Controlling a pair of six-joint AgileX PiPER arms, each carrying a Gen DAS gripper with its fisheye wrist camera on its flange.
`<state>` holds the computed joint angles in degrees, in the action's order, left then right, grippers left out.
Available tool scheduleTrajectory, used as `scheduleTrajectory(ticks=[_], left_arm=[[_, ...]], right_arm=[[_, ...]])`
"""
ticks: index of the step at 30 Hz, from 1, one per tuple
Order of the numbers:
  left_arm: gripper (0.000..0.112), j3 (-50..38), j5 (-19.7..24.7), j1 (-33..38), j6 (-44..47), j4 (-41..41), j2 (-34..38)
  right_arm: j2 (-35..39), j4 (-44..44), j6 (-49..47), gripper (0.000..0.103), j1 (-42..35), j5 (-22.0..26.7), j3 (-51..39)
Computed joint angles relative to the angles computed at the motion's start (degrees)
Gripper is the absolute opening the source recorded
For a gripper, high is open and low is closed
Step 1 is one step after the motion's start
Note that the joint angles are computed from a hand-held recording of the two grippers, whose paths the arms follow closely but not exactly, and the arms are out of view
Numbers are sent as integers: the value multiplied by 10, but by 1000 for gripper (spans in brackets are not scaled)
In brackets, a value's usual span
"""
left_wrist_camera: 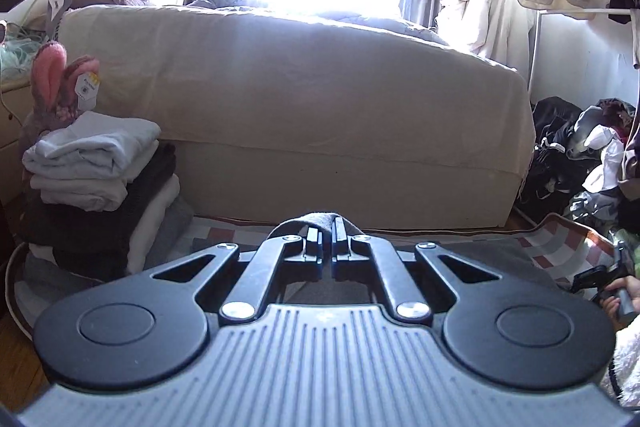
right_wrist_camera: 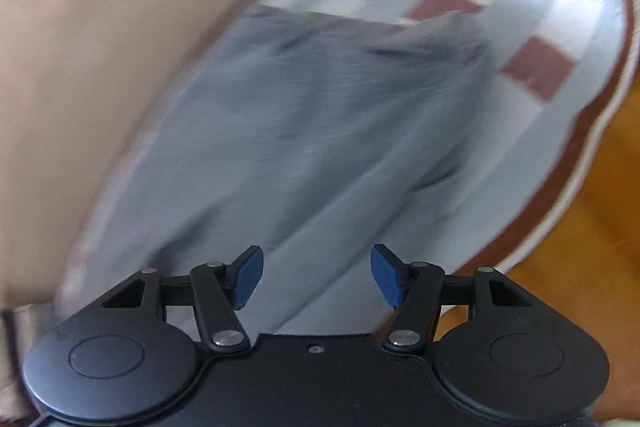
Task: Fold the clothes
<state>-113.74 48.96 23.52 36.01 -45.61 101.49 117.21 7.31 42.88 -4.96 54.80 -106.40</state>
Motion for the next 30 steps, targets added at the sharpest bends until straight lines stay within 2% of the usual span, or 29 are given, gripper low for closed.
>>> scheduleTrajectory(ticks=[1, 3, 7, 9, 11, 13, 14, 17, 19, 20, 21, 23, 24, 25, 26, 27, 30], left_arm=[[3, 4, -1, 0, -2, 2, -1], [3, 5, 2, 1, -1, 9, 1], [3, -6, 12, 3, -1, 14, 6], [3, -14, 18, 3, -3, 16, 9], [3, -20, 21, 2, -5, 18, 11], [3, -27, 24, 1, -7, 21, 12], [3, -28, 25, 1, -7, 23, 12], [3, -25, 46, 11, 17, 6, 11], [3, -23, 76, 27, 39, -12, 9], [3, -19, 93, 37, 45, -23, 7], [3, -14, 110, 48, 47, -34, 5], [3, -3, 136, 66, 34, -44, 1], [3, 1, 146, 73, 22, -41, 0], [3, 5, 156, 80, 10, -38, -1], [3, 8, 167, 86, -2, -35, -1], [3, 10, 175, 92, -11, -30, 0], [3, 27, 185, 99, -23, -23, -6]], right_arm=[[34, -19, 14, 65, -2, 47, -52], [69, -15, 30, 65, -8, 81, -93], [65, 64, 31, 65, -23, 25, -32], [67, 30, 43, 51, -10, 5, -20], [71, -16, 44, 11, 7, 3, -22], [47, -31, 31, 4, 10, -37, 16], [25, -32, 27, 4, 9, -68, 49], [-79, 9, 1, 3, -7, -206, 200], [-149, 54, -26, 3, -20, -290, 308], [-176, 55, -20, 2, -25, -309, 345], [-186, 33, 4, 2, -28, -305, 370], [-199, -67, 101, 1, -25, -274, 402], [-193, -103, 127, 1, -23, -241, 404], [-190, -116, 130, 1, -23, -231, 410], [-196, -106, 127, 2, -25, -244, 428], [-211, -74, 114, 2, -30, -278, 456], [-209, 97, -7, 24, -34, -345, 469]])
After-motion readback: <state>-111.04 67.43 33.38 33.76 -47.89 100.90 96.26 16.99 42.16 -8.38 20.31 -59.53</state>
